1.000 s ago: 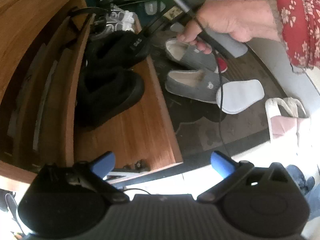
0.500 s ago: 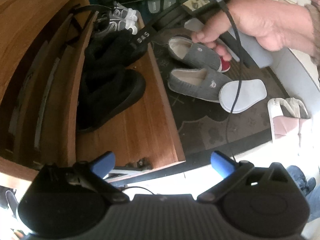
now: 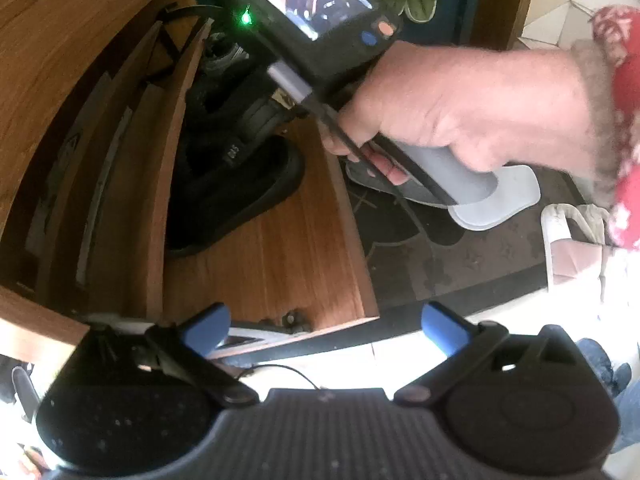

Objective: Organize scattered shoes
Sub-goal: 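Open the right tool to release the black slippers on the shelf, then pull the right tool back from the cabinet toward the pink slippers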

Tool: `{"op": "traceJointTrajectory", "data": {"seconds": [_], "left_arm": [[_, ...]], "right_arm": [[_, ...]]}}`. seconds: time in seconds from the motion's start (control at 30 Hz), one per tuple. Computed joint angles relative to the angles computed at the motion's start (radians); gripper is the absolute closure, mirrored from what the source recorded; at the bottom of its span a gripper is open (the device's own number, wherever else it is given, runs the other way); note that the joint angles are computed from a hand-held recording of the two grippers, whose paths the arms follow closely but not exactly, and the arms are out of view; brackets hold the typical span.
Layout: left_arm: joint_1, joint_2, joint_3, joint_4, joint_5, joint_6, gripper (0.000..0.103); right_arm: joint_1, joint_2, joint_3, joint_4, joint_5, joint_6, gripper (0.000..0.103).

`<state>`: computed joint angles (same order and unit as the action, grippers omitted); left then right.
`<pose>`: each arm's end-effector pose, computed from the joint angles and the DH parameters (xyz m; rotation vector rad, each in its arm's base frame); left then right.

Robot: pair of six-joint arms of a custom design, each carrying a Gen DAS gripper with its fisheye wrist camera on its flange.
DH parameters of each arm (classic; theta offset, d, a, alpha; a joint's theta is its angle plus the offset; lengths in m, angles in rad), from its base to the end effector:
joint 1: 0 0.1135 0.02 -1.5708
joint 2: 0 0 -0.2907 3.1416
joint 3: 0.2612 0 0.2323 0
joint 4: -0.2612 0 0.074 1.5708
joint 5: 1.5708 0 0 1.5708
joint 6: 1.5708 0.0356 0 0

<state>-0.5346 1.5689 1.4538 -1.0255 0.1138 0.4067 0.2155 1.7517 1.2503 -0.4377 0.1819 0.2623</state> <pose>0.2517 -0.1537 0.3386 1.2605 2.4029 -0.1921 0.3553 0.0712 0.2562 0.1323 2.4844 -0.0281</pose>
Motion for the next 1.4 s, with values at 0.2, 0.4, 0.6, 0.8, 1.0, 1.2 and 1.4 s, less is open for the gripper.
{"op": "traceJointTrajectory", "data": {"seconds": [0.2, 0.4, 0.6, 0.8, 1.0, 1.2, 1.4], "left_arm": [[-0.002, 0.002, 0.004, -0.005, -0.006, -0.003, 0.000], [-0.004, -0.006, -0.003, -0.003, -0.003, -0.006, 0.000], [0.001, -0.014, -0.016, 0.000, -0.008, 0.001, 0.000], [0.022, -0.037, -0.050, 0.001, 0.007, 0.036, 0.000], [0.049, -0.075, -0.102, -0.009, 0.018, 0.100, 0.000], [0.028, -0.107, -0.132, -0.028, 0.006, 0.079, 0.000], [-0.030, -0.134, -0.116, -0.053, 0.004, -0.038, 0.000]], "right_arm": [[0.013, -0.070, -0.072, 0.014, 0.093, 0.075, 0.051], [0.012, -0.105, -0.086, -0.007, 0.120, 0.097, 0.050], [0.029, -0.088, -0.048, -0.049, 0.136, 0.107, 0.045], [-0.010, -0.212, -0.099, -0.049, 0.054, 0.017, 0.037], [-0.010, -0.408, -0.190, -0.133, 0.038, -0.108, 0.030], [-0.038, -0.660, -0.262, -0.270, -0.027, -0.070, 0.030], [-0.048, -0.807, -0.238, -0.448, -0.074, -0.071, 0.028]]}}
